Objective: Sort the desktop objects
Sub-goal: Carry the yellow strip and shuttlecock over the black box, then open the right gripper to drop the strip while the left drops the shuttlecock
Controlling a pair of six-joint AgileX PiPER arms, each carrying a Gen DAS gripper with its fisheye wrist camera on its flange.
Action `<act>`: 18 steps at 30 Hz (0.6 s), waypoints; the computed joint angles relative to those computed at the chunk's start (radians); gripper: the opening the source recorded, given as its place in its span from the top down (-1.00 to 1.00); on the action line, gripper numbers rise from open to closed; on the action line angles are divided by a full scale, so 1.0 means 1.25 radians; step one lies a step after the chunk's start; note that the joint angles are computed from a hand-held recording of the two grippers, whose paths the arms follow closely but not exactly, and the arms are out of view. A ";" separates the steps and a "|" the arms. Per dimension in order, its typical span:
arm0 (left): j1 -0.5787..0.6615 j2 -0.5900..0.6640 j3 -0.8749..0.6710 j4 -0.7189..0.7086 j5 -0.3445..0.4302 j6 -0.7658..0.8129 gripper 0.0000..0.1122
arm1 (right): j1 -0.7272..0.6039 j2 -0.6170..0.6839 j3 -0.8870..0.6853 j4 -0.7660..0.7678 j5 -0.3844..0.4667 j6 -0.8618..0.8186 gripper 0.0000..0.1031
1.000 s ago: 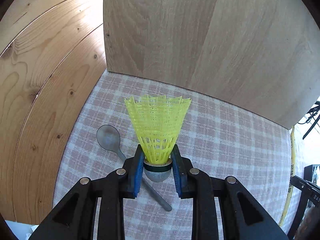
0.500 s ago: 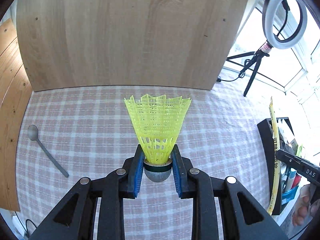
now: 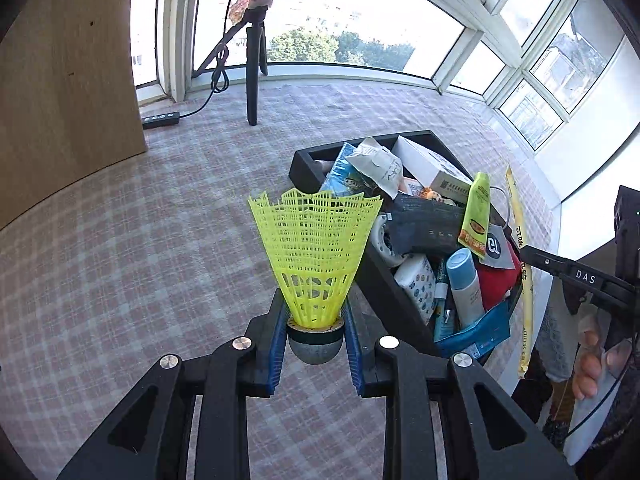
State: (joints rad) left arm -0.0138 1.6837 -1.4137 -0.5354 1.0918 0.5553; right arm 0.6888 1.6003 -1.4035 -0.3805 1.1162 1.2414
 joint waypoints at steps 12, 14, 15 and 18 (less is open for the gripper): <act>-0.345 -0.018 -0.009 0.091 -0.105 -0.290 0.56 | -0.302 -0.156 0.174 0.116 -0.086 -0.331 0.78; -0.393 0.003 -0.040 0.124 -0.119 -0.340 0.56 | -0.341 -0.140 0.169 0.150 -0.104 -0.409 0.78; -0.412 0.015 -0.055 0.140 -0.124 -0.365 0.56 | -0.355 -0.131 0.164 0.163 -0.110 -0.441 0.78; -0.436 0.059 -0.113 0.175 -0.122 -0.421 0.56 | -0.391 -0.091 0.140 0.202 -0.130 -0.525 0.78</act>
State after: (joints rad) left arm -0.5591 1.7577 -1.5546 -0.3164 0.9391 0.0291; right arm 0.2003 1.4869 -1.2283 -0.1278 0.9531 0.5855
